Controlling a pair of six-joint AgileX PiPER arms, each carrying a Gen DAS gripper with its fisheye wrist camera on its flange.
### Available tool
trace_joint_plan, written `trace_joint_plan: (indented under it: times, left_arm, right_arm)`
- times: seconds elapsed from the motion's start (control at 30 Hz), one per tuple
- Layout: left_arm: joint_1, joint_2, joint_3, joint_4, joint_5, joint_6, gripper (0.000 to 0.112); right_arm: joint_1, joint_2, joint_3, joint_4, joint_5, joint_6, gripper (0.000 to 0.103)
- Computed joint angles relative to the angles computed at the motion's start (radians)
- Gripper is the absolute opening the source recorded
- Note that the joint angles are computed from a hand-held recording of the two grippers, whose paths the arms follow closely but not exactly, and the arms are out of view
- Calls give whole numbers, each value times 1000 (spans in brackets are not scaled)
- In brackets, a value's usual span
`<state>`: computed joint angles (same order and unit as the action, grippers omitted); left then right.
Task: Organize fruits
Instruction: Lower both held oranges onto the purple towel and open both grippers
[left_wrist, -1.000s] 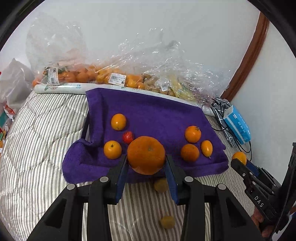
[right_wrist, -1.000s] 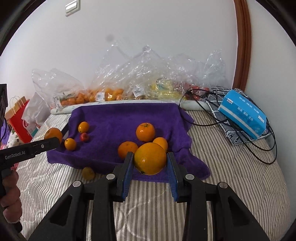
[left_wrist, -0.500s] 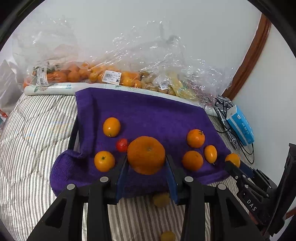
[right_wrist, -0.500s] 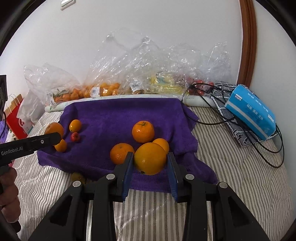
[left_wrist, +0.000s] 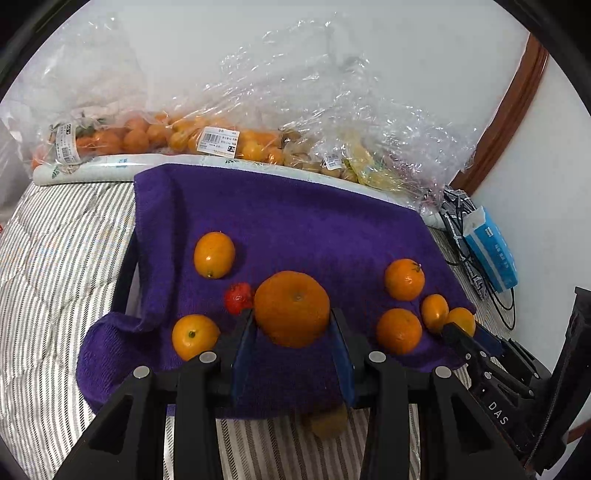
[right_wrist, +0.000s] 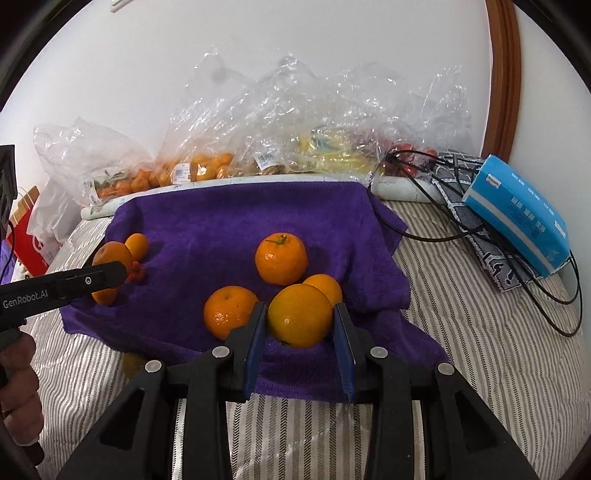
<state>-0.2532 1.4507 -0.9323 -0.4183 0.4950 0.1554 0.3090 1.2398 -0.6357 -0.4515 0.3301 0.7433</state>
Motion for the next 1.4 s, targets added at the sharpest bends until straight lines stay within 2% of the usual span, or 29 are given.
trace_joint_plan:
  times: [0.13,0.7,1.07,1.2,1.4]
  left_arm:
    - [-3,30,-16,1,-9,-2,37]
    - [5,132,-65,-55,-19,46,37]
    - [-16,150,-70,2,-54,8,38]
    - [-16,147,-67,1,-57,13,38]
    - [-10,149,-71,-6,-47,18,38]
  right_arm:
    - [-24,26,-1,62,-26,-60,35]
    - [-57,129,-21,150,-99,-163,35]
    - [-36,177,-46,-44,-103,24,35]
    - [-17,190,-51,-169,-88,143,36]
    - [-11,192,-51,-194,-86,165,37]
